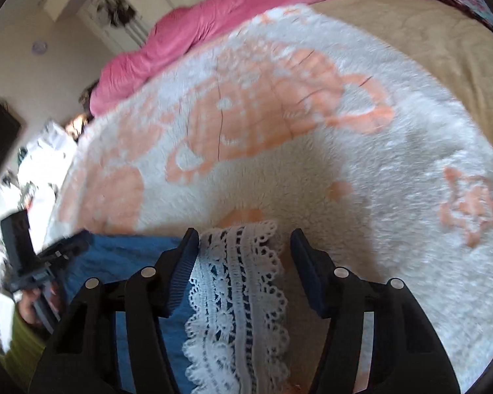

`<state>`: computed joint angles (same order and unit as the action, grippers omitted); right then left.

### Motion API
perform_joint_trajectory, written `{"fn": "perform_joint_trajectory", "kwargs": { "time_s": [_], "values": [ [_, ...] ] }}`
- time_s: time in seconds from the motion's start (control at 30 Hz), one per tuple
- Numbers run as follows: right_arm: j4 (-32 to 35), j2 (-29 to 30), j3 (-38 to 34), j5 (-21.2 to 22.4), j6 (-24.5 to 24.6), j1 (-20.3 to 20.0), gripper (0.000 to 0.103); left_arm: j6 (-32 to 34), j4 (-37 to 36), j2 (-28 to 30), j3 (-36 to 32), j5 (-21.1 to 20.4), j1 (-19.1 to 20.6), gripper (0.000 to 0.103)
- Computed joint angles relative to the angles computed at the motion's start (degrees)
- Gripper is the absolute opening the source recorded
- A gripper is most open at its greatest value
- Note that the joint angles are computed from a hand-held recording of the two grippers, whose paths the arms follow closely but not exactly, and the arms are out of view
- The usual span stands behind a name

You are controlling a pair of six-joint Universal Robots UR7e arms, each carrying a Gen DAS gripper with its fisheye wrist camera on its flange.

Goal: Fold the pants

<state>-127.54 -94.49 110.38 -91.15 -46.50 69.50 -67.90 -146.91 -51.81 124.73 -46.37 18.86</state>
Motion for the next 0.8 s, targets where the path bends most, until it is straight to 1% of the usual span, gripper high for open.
{"fn": "perform_joint_trajectory", "kwargs": {
  "time_s": [0.07,0.17,0.2,0.27,0.3,0.33,0.37,0.43,0.47,0.5,0.53,0.6,0.7,0.73,0.8],
  "values": [
    [-1.2,-0.6,1.2,0.5,-1.8,-0.4,0.05,0.5,-1.3,0.3,0.3,-0.4,0.6,0.064],
    [-0.9,-1.8,1.9,2.8,-4.3,-1.4,0.039,1.7,-4.4,1.3,0.7,-1.3,1.4,0.066],
    [0.3,-2.3,2.0,3.8,-6.0,-1.9,0.034,2.2,-4.8,1.6,0.6,-1.3,1.5,0.066],
    [0.2,-2.8,2.5,4.1,-8.2,-2.1,0.031,3.4,-7.2,2.1,0.7,-1.9,1.6,0.066],
    [-0.3,-3.2,3.0,4.3,-9.7,-2.3,0.03,3.9,-8.6,2.5,0.7,-2.2,1.6,0.064],
    [-0.6,-3.3,3.2,4.4,-10.4,-2.2,0.03,4.9,-9.7,3.0,0.6,-2.5,1.6,0.051],
    [-1.3,-3.4,3.5,4.4,-10.9,-2.1,0.029,5.2,-9.3,3.4,0.3,-2.2,1.4,0.045],
    [-2.5,-3.3,3.9,4.2,-11.2,-2.0,0.028,5.0,-5.4,4.1,-1.2,-1.3,1.0,0.034],
    [-3.4,-3.5,4.3,4.2,-11.6,-1.9,0.027,5.5,-5.3,4.2,-1.3,-1.3,0.9,0.014],
    [-4.1,-3.8,4.8,4.3,-12.2,-1.9,0.024,5.4,-5.5,4.1,-1.2,-1.0,0.8,0.009],
    [-5.1,-4.2,5.5,4.4,-13.2,-1.7,0.022,5.8,-6.6,4.0,-0.9,-0.9,0.8,0.006],
    [-10.1,-5.1,7.8,3.0,-15.1,-0.7,0.022,6.0,-7.0,4.1,-0.7,0.0,0.4,0.006],
    [-17.0,-6.7,11.0,3.1,-18.5,0.3,0.021,5.9,-4.0,4.3,-1.6,3.8,-1.3,0.005],
    [-18.3,-6.7,11.3,3.3,-19.3,0.5,0.02,6.1,-3.3,4.3,-1.8,4.9,-1.8,0.005],
    [-19.1,-6.0,10.7,3.6,-19.2,1.4,0.02,6.1,-1.6,4.2,-2.4,6.7,-1.9,0.005]
  ]
}}
